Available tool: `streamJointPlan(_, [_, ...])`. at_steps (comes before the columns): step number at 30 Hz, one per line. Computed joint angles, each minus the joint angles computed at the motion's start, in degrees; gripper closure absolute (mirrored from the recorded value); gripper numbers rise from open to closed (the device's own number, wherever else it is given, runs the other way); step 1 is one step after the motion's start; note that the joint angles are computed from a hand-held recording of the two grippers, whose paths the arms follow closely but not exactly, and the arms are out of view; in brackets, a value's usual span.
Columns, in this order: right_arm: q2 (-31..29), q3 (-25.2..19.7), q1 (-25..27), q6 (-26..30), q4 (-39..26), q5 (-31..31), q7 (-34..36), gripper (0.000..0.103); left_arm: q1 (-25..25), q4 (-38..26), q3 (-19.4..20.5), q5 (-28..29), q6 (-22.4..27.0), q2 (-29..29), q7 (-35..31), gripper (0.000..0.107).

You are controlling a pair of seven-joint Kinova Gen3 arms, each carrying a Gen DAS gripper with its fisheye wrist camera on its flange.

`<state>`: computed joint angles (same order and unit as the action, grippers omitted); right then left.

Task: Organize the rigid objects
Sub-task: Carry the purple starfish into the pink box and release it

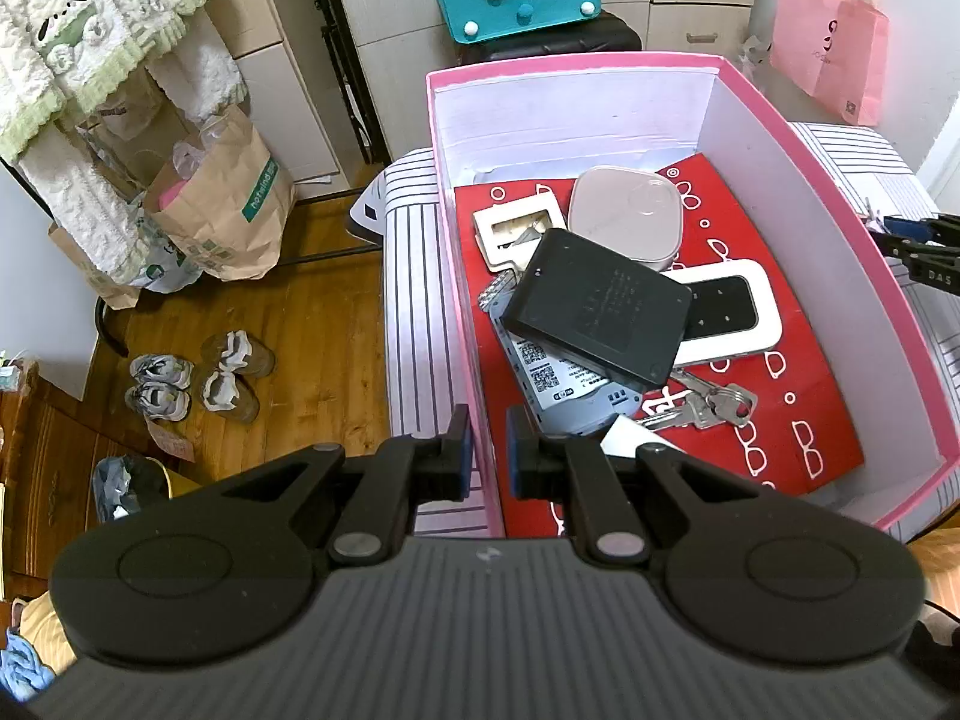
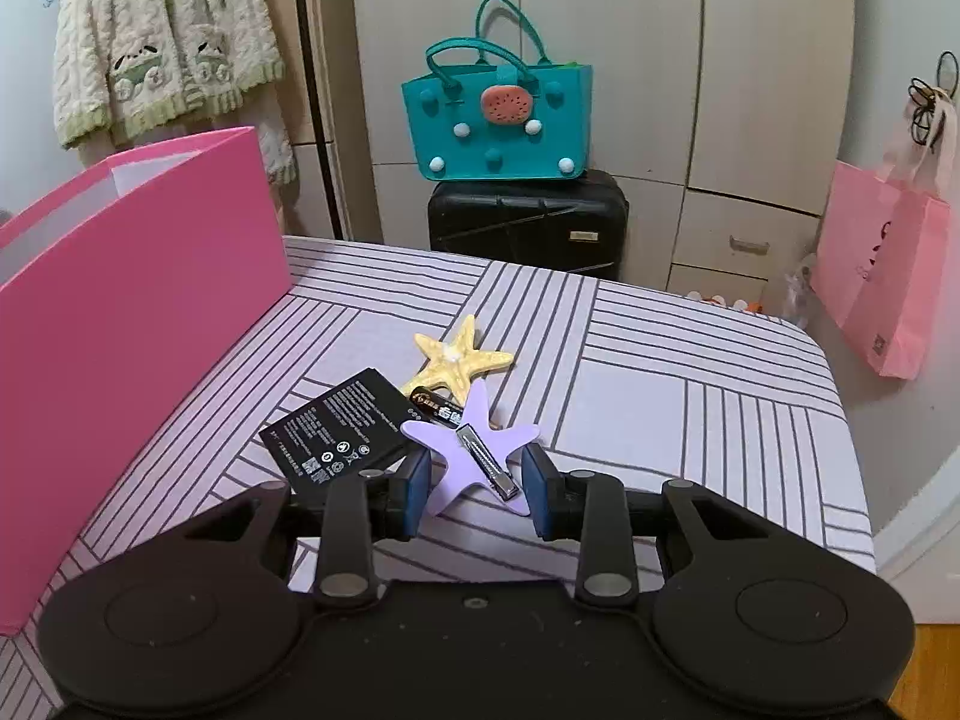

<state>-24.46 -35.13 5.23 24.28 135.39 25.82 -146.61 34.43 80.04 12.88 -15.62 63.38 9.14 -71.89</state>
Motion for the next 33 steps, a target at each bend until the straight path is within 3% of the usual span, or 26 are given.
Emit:
streamJointPlan(7, [-3.40, 1.90, -3.73, 3.50, -1.53, -4.22, 2.03, 0.065, -0.51, -0.68, -0.03, 0.84, 0.54, 0.34, -1.66, 0.097])
streamJointPlan(14, [-6.91, 7.39, -11.99, 7.41, -6.46, -12.04, 8.93, 0.065, 0.58, 0.56, -0.21, -1.91, -1.08, -0.18, 0.43, 0.102])
streamJointPlan(19, [-6.55, 11.36, -17.27, 5.74, -10.23, -17.12, 15.11, 0.065, 0.35, 1.68, -0.05, -2.20, -2.53, -0.80, 1.08, 0.103])
streamJointPlan(23, [-3.23, 12.95, -20.73, 3.91, -14.11, -19.88, 20.52, 0.065, -0.12, 1.40, 0.06, -1.53, -2.33, -0.72, 0.83, 0.103])
streamJointPlan(27, [2.87, 10.96, -20.44, 3.26, -18.87, -19.26, 23.44, 0.065, 0.11, 1.77, 0.13, -2.42, -2.84, -0.83, 0.74, 0.103])
streamJointPlan(33, [16.04, 12.92, -24.11, 8.26, -28.90, -17.73, 25.18, 0.065, -0.64, 3.07, 0.21, -1.49, -4.68, -1.58, -0.02, 0.103])
